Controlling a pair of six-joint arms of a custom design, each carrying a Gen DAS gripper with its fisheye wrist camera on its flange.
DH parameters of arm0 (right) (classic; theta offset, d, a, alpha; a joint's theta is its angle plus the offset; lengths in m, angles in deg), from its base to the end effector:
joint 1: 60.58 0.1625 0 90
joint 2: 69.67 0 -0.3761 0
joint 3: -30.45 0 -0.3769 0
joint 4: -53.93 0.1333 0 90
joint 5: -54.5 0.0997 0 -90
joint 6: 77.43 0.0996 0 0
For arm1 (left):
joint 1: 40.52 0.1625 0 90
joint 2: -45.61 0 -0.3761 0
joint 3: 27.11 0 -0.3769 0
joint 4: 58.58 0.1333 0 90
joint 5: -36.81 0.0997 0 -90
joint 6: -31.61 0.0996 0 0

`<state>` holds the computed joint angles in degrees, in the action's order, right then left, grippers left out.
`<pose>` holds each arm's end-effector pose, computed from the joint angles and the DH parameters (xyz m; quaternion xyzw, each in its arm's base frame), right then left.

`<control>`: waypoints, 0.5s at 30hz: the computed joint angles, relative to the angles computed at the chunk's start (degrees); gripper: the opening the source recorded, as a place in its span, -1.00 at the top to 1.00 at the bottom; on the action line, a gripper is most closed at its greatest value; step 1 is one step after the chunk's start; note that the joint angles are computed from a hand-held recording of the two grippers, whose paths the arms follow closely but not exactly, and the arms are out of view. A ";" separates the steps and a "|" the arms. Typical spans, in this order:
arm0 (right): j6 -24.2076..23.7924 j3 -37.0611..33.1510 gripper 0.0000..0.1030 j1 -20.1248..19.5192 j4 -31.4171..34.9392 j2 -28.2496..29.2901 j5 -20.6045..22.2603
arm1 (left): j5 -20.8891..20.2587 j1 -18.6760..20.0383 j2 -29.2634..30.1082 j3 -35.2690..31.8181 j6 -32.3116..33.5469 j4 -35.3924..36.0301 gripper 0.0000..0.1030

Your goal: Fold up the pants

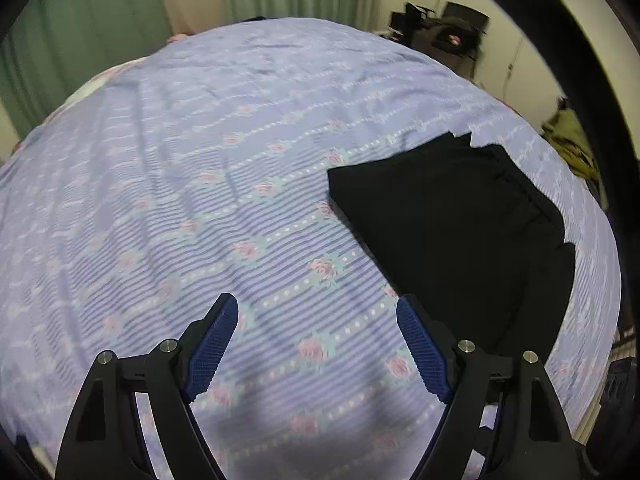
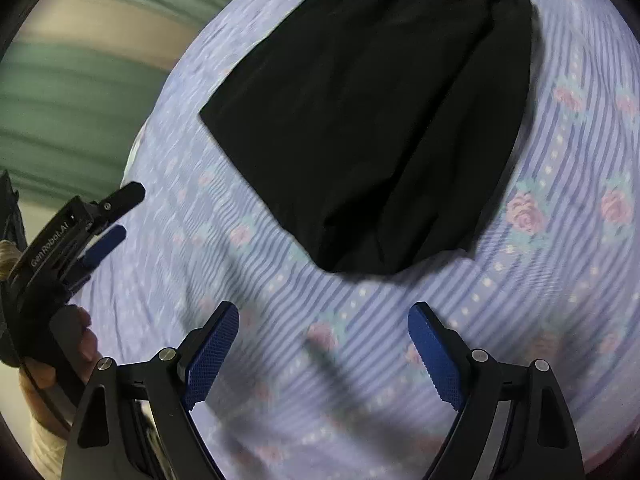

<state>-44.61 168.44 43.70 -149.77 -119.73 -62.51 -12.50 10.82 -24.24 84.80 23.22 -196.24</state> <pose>0.1799 -0.3499 0.0376 -0.2041 -0.9271 0.2897 0.1221 -0.1675 -0.5267 0.1977 0.2281 0.9084 -0.1806 0.3001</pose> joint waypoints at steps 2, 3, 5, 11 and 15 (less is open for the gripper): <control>1.04 -0.02 -0.69 -0.48 -2.63 1.46 -0.68 | -1.64 1.30 1.74 -1.13 2.95 -1.86 -0.58; 1.84 -0.18 -0.69 -0.76 -4.73 2.79 -0.93 | -3.13 2.16 2.56 -2.03 4.22 -2.32 -0.58; 2.50 -0.40 -0.69 -0.67 -7.79 4.24 -1.58 | -5.66 3.57 4.19 -3.86 5.87 -2.76 -0.58; 1.34 -3.50 -0.69 -0.71 -14.88 7.50 -3.36 | -18.38 8.85 10.55 -11.98 8.45 -3.87 -0.58; 2.68 -4.65 -0.69 -0.76 -16.55 8.40 -4.57 | -25.41 12.59 16.89 -19.31 4.88 -3.66 -0.54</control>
